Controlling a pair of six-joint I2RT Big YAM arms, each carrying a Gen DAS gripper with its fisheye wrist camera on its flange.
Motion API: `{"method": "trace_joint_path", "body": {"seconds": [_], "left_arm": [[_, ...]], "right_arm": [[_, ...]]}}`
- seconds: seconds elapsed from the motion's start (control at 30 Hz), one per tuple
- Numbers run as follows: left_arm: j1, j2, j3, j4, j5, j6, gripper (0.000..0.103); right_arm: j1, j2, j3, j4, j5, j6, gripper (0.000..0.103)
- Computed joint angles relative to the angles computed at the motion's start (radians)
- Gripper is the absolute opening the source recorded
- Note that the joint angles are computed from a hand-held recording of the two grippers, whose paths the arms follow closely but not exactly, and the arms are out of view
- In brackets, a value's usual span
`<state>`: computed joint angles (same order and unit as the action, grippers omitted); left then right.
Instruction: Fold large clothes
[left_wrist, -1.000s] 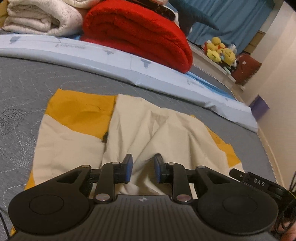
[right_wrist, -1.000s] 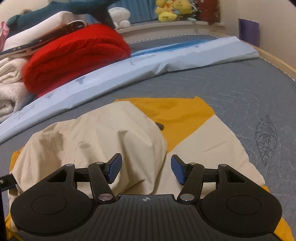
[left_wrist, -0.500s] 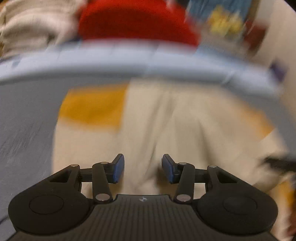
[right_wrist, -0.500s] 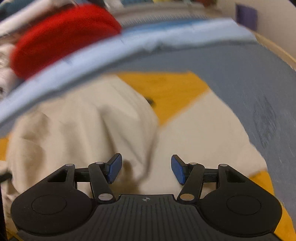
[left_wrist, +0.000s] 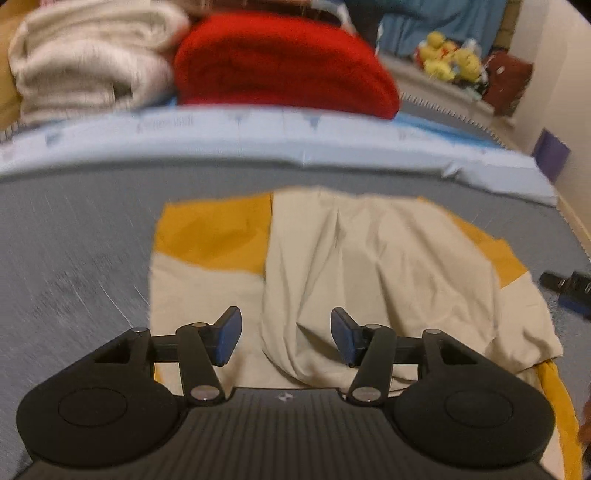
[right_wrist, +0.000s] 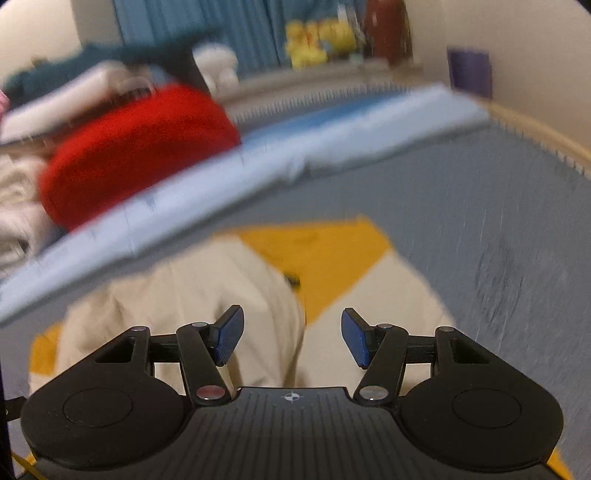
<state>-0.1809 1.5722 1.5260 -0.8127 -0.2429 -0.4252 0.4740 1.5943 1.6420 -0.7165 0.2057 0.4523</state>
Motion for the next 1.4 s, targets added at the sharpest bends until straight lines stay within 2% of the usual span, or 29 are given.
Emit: {"method": "trace_joint_path", "body": {"seconds": [0.17, 0.27, 0.33, 0.4, 0.47, 0.5, 0.57, 0.6, 0.67, 0.77, 0.87, 0.97, 1.0, 1.07, 1.13, 1.17, 1.27, 1.3, 1.33, 1.4], "left_arm": [[-0.023, -0.162, -0.135, 0.126, -0.074, 0.092, 0.059], [-0.052, -0.275, -0.223, 0.157, -0.120, 0.118, 0.059], [-0.088, -0.358, -0.268, 0.129, -0.189, 0.110, 0.058], [-0.125, -0.440, -0.290, 0.077, -0.220, 0.119, 0.058], [-0.165, -0.525, -0.310, 0.034, -0.249, 0.114, 0.052], [-0.188, -0.565, -0.316, 0.006, -0.264, 0.103, 0.046], [-0.257, -0.647, -0.321, -0.074, -0.312, 0.057, 0.037], [-0.310, -0.687, -0.320, -0.117, -0.352, 0.022, 0.033], [-0.441, -0.752, -0.312, -0.198, -0.456, -0.056, 0.032], [-0.700, -0.797, -0.272, -0.340, -0.665, -0.217, 0.032], [-0.940, -0.770, -0.195, -0.540, -0.850, -0.456, 0.032], [-1.092, -0.718, -0.120, -0.740, -0.968, -0.687, 0.032], [-1.126, -0.704, -0.107, -0.799, -0.992, -0.763, 0.032], [-1.163, -0.700, -0.125, -0.860, -1.007, -0.867, 0.032], [-1.145, -0.718, -0.201, -0.872, -0.971, -0.944, 0.032], [-1.112, -0.742, -0.255, -0.827, -0.932, -0.931, 0.032], [-1.025, -0.785, -0.426, -0.759, -0.791, -1.007, 0.032], [-0.981, -0.794, -0.475, -0.729, -0.713, -1.014, 0.029], [-0.908, -0.795, -0.494, -0.702, -0.601, -0.999, 0.022], [-0.817, -0.823, -0.530, -0.596, -0.498, -0.911, 0.022]], "right_arm": [[-0.007, -0.162, -0.119, 0.169, -0.037, -0.135, 0.061], [-0.019, -0.291, -0.209, 0.234, -0.096, -0.206, 0.061], [-0.038, -0.394, -0.265, 0.221, -0.108, -0.200, 0.061], [-0.061, -0.493, -0.309, 0.176, -0.122, -0.165, 0.061], [-0.088, -0.611, -0.363, 0.138, -0.142, -0.176, 0.061], [-0.101, -0.665, -0.387, 0.124, -0.144, -0.192, 0.061], [-0.140, -0.777, -0.428, 0.086, -0.161, -0.213, 0.061], [-0.174, -0.831, -0.441, 0.064, -0.190, -0.218, 0.061], [-0.244, -0.922, -0.454, 0.025, -0.246, -0.235, 0.057], [-0.400, -1.028, -0.438, -0.022, -0.377, -0.249, 0.054], [-0.664, -1.078, -0.397, -0.041, -0.616, -0.233, 0.054], [-0.932, -1.093, -0.384, -0.039, -0.880, -0.193, 0.051], [-0.969, -1.094, -0.389, -0.045, -0.921, -0.187, 0.049], [-0.969, -1.095, -0.416, -0.056, -0.928, -0.200, 0.038], [-0.904, -1.105, -0.477, -0.065, -0.845, -0.238, 0.026], [-0.849, -1.116, -0.510, -0.064, -0.776, -0.237, 0.022], [-0.713, -1.119, -0.630, -0.072, -0.589, -0.231, 0.020], [-0.681, -1.115, -0.659, -0.079, -0.553, -0.234, 0.020], [-0.667, -1.113, -0.685, -0.090, -0.540, -0.244, 0.020], [-0.605, -1.082, -0.740, -0.081, -0.489, -0.250, 0.021]]}}
